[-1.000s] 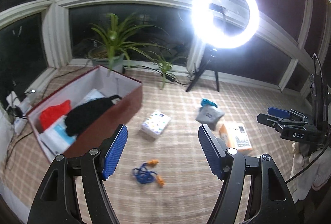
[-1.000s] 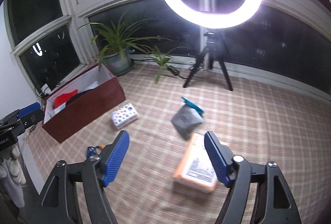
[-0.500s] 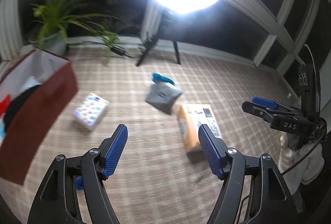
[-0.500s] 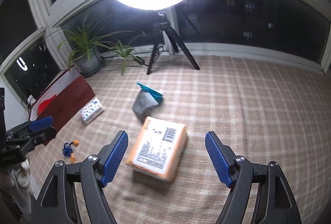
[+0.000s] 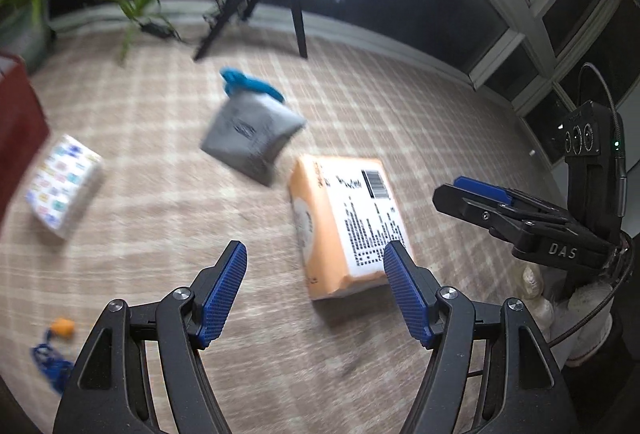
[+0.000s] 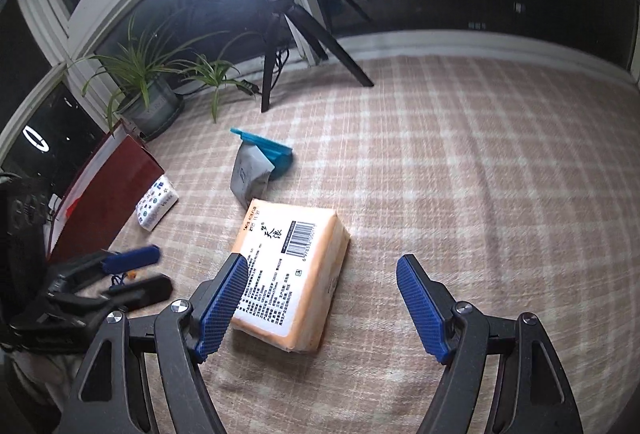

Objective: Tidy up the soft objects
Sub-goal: 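Move both grippers to the orange-and-white wrapped package on the floor, then close both grippers on the package sides and lift it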

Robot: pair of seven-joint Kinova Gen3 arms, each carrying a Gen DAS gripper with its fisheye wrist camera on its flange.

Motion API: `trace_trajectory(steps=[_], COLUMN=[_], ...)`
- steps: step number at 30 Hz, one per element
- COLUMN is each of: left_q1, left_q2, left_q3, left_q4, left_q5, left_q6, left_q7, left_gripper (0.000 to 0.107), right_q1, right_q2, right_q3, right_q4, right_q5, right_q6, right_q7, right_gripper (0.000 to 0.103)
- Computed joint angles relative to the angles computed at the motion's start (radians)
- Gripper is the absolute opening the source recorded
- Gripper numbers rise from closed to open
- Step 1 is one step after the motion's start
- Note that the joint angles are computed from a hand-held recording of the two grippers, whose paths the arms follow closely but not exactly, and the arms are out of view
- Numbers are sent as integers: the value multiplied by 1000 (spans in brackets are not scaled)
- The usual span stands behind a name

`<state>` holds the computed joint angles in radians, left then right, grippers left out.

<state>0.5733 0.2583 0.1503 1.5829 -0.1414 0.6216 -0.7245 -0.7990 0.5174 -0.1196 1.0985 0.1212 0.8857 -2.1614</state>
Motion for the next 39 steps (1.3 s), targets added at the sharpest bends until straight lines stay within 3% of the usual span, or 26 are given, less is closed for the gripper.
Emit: trace_trajectory(steps=[9,15,20,32,39], left_q1=[-72,-116,-132,-73,-61], left_q2=[67,93,116,118,57], left_q3=[48,67,81,38,37], left_q4=[-37,-49,-66,-80,-29], left_q5=[165,259,314,279,261], left_q6=[-14,-21,-17,-9,-35], left_q7=[-165,-265,-347,-326,-292], left_gripper=[71,68,57,51,49], right_q1=[82,156,190,175,163], right_q2=[64,123,162,184,159], right_q3=[-56,-98,-116,-92,-87], right_q4=[-48,-91,-126,-165,-148], right_q5=[-137,-287,-371,-399,-382], right_q6=[27,61,99,126,107], right_q7=[100,169,209,219,206], right_gripper=[66,53,44,40,40])
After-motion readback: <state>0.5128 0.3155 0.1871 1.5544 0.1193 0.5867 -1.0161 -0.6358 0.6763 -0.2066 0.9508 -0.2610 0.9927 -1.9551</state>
